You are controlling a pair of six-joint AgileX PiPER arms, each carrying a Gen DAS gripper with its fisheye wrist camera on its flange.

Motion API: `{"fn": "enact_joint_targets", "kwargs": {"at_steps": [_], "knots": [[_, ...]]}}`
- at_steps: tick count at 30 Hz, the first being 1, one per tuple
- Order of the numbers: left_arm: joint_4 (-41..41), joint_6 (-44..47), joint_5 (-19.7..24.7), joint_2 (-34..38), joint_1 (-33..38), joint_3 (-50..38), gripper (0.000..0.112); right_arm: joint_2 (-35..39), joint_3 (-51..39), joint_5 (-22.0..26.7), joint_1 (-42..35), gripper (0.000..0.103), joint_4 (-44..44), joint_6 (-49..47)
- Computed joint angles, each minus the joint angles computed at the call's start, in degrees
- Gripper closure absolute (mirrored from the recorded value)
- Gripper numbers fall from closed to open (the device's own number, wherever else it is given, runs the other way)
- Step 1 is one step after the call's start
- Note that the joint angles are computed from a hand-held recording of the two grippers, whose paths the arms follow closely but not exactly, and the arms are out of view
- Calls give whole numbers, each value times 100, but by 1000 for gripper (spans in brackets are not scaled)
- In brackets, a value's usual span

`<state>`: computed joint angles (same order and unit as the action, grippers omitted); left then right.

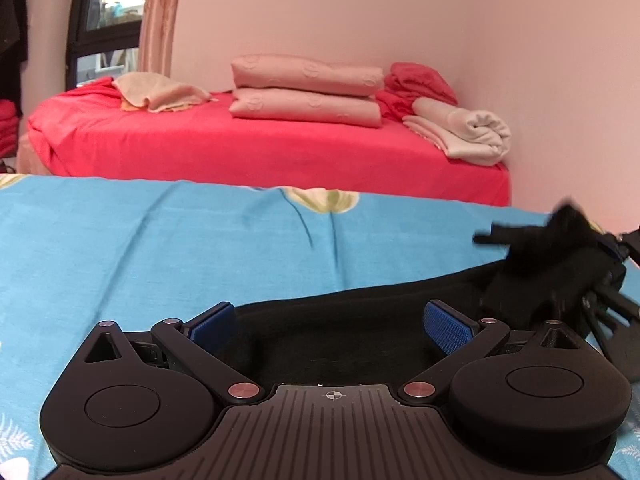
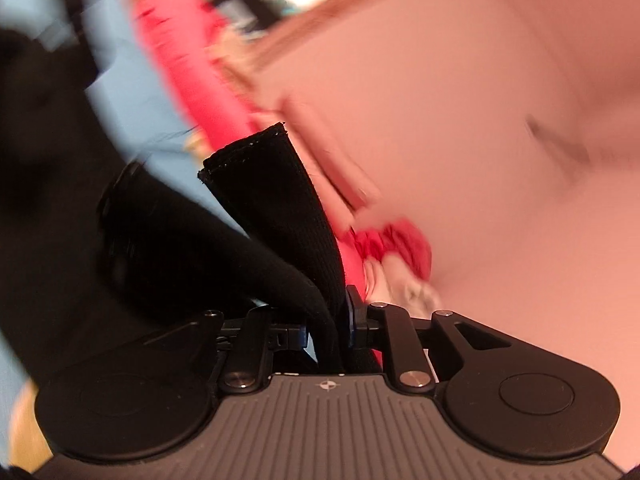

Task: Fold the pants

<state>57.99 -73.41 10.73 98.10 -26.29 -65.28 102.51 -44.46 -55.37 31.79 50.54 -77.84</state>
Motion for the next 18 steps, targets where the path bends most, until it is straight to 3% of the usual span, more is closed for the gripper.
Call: {"fn": "enact_joint_targets", "kwargs": {"at_steps": [2,4,5,7,8,12,14,18], "knots": [[-187,283,88,36,-95,-38,9,314,-22,-301,36,83,-27,-7],[-233,457,258,48,-190,-106,9,750,171,-283,86,85,-310,-618],[-82,346,292,31,-222,-122,9,855,277,-617,189,84,-341,-653],[-45,288,248,35,-248,-244,9,732,347,-621,161,81,-393,-419],[-370,593,234,87,-259,-396,9,638,321,-484,133,79,-342,-405],[-1955,2007,298,632,-452,-1398,9,822,284,-780,132,74,-402,-351],[-2708,2721,490,1140,-588,-2091,9,972,94,-833,181,67,-310,-380],[-3835,3892,1779,2375,-829,-3678,9,1120,-36,-1141,203,29,-192,-165]]}}
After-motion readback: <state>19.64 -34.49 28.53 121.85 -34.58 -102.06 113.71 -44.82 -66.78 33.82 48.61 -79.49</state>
